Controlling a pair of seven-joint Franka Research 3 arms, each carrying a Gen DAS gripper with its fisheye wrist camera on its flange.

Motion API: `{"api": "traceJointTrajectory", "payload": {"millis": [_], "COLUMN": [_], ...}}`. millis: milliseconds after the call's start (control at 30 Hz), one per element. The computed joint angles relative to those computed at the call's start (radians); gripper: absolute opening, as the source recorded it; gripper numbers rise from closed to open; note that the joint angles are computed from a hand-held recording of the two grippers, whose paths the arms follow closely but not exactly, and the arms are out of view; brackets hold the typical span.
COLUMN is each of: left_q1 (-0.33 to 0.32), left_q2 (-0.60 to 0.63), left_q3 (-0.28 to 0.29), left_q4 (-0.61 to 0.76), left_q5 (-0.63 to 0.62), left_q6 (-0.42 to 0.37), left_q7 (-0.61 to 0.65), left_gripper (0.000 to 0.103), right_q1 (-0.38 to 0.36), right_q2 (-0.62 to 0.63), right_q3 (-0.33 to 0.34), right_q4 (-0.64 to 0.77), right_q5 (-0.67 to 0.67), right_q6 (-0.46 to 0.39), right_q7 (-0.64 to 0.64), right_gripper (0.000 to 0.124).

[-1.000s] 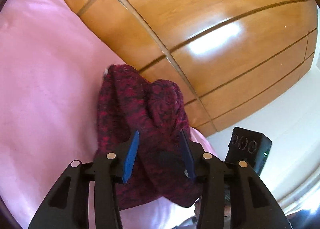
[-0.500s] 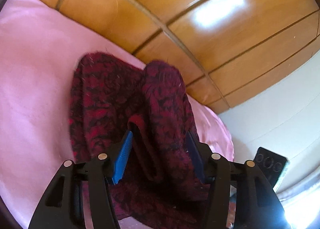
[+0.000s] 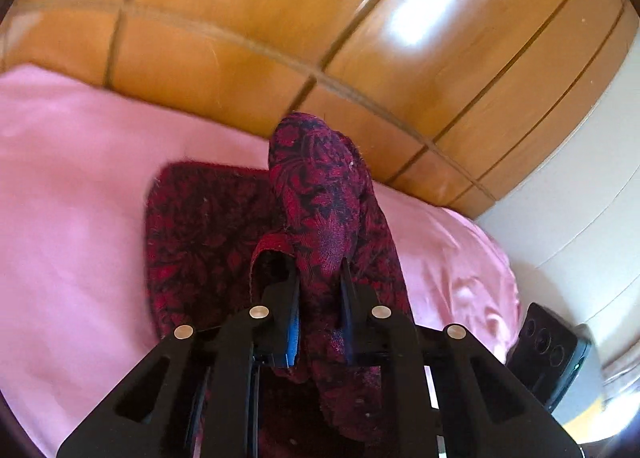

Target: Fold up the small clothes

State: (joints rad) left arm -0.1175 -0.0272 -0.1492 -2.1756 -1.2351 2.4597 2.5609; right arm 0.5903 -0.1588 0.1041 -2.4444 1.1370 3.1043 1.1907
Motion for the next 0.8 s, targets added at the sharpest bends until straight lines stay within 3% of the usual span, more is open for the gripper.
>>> {"api": "traceJointTrajectory", "payload": {"millis": [133, 267, 400, 500, 567, 633, 667, 800], "left_q1": [0.016, 0.027, 0.007, -0.028, -0.045, -0.058, -0.063, -0.084], "left_q2": [-0.017, 0.028, 0.001, -0.009, -0.006, -0.007, -0.010, -0.023], "left_q3": [0.016, 0.014, -0.014, -0.029, -0.030, -0.031, -0.031, -0.032], "left_q4": [-0.075, -0.108, -0.141, -0.160, -0.164, -0.172, -0.178, -0.198], "left_q5": [-0.004, 0.083, 0.078, 0.088, 0.052, 0.012, 0.006, 0.015], "left_q6": [0.088, 0.170, 0.268, 0.361, 0.399, 0.432, 0.445, 0.489], "left_q7": [-0.019, -0.117, -0.079, -0.081, -0.062, -0.030, -0.022, -0.019], "left_gripper": [0.016, 0.015, 0.016, 0.016, 0.016, 0.016, 0.016, 0.016], "right_q1": [0.016, -0.024, -0.059, -0.076, -0.077, -0.093, -0.109, -0.170], "right_q2": [0.060, 0.143, 0.151, 0.099, 0.058, 0.066, 0.087, 0.273], "right_q3": [0.013, 0.060, 0.069, 0.044, 0.016, 0.006, 0.007, -0.019], "right_q4": [0.075, 0.132, 0.126, 0.143, 0.139, 0.165, 0.187, 0.352], "right_q5": [0.037, -0.175, -0.385, -0.170, 0.005, 0.017, -0.041, -0.537], "right_q6": [-0.019, -0.039, -0.084, -0.174, -0.149, -0.141, -0.137, -0.217], "right_q7": [-0.084, 0.050, 0.204, 0.000, -0.133, -0.134, -0.085, 0.325], "right_gripper": [0.078, 0.079, 0.079, 0.076, 0.076, 0.076, 0.075, 0.066]}}
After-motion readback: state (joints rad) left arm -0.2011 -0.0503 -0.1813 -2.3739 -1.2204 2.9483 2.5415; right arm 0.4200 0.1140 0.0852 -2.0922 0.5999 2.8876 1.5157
